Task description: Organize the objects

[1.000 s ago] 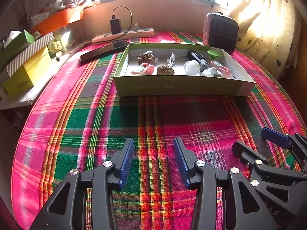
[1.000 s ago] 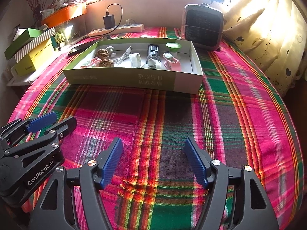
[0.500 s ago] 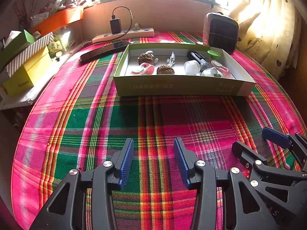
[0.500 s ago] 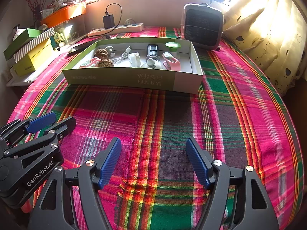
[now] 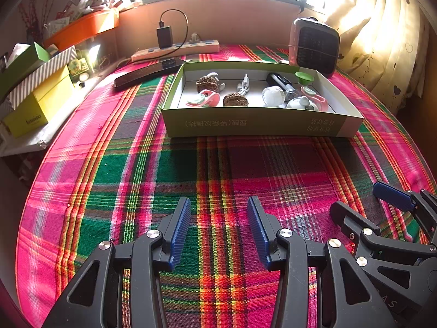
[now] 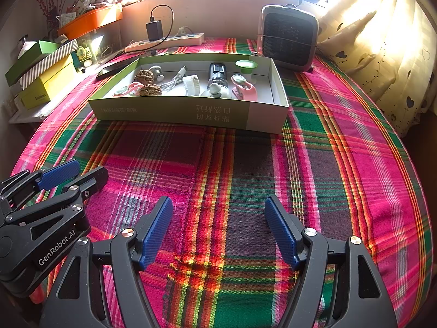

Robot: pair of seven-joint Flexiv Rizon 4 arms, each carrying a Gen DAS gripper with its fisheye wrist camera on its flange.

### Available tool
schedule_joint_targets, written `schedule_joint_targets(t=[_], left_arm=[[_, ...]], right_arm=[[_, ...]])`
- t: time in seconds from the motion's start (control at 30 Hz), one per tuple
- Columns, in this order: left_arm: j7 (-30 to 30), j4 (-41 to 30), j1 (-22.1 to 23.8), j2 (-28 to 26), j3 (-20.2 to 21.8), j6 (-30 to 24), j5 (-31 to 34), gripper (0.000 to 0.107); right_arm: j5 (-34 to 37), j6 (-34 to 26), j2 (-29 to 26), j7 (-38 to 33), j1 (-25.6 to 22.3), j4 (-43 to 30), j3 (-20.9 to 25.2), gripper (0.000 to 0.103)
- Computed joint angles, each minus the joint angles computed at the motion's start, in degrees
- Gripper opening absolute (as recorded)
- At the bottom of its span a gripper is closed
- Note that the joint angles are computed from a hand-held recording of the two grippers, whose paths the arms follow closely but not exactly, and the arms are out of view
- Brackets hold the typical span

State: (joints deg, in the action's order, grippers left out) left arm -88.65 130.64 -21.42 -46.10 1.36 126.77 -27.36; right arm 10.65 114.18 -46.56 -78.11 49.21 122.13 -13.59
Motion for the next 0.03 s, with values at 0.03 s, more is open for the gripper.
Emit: schedule_joint_targets(t=[0.03], left_arm=[[0.0, 0.0, 0.0, 0.0, 0.0, 0.0, 0.0, 0.042]], right_arm=[[0.0, 0.0, 0.0, 0.0, 0.0, 0.0, 0.0, 0.071]])
